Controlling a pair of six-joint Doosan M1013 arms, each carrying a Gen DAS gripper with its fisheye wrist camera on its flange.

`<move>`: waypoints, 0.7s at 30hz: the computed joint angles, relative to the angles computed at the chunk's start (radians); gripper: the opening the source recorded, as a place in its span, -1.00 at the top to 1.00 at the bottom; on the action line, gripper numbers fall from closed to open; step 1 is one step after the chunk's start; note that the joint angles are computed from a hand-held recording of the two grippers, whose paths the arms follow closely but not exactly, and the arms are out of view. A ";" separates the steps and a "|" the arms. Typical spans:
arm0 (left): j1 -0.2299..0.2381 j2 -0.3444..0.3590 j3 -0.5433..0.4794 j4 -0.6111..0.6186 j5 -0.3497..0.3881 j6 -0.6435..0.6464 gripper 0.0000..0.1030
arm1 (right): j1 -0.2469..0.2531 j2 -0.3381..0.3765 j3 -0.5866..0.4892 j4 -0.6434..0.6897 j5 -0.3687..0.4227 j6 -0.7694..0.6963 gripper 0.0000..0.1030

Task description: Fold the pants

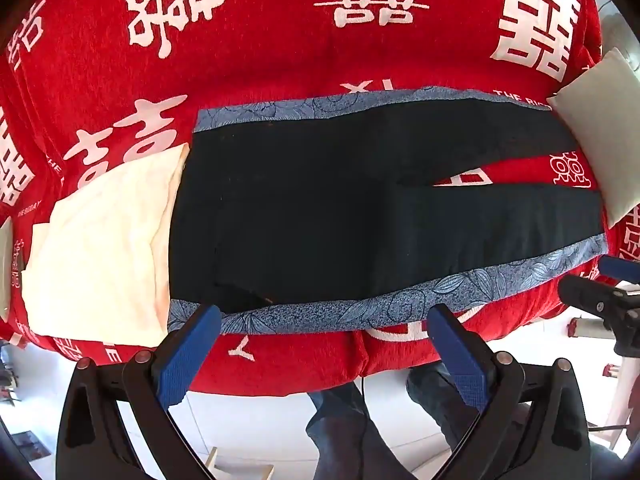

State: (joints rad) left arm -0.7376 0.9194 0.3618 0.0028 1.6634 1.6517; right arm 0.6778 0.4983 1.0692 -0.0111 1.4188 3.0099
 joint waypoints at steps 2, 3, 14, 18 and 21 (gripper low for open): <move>-0.001 -0.001 -0.001 0.004 -0.003 0.003 -1.00 | -0.002 0.001 -0.001 0.014 0.002 -0.007 -1.00; -0.001 0.000 -0.003 0.005 -0.002 0.004 -1.00 | -0.002 0.002 -0.003 0.015 0.008 -0.008 -1.00; -0.003 -0.008 0.005 0.004 -0.015 0.005 -1.00 | -0.004 -0.013 0.013 0.010 0.015 0.044 -1.00; -0.002 -0.013 0.012 0.008 -0.026 0.004 -1.00 | -0.004 -0.003 -0.003 0.009 0.046 0.033 -1.00; -0.001 -0.014 0.013 0.008 -0.029 -0.003 -1.00 | -0.003 0.006 -0.019 0.007 0.054 0.014 -1.00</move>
State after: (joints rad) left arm -0.7383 0.9050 0.3752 0.0108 1.6342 1.6483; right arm 0.6752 0.5038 1.0498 -0.0036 1.4728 3.0242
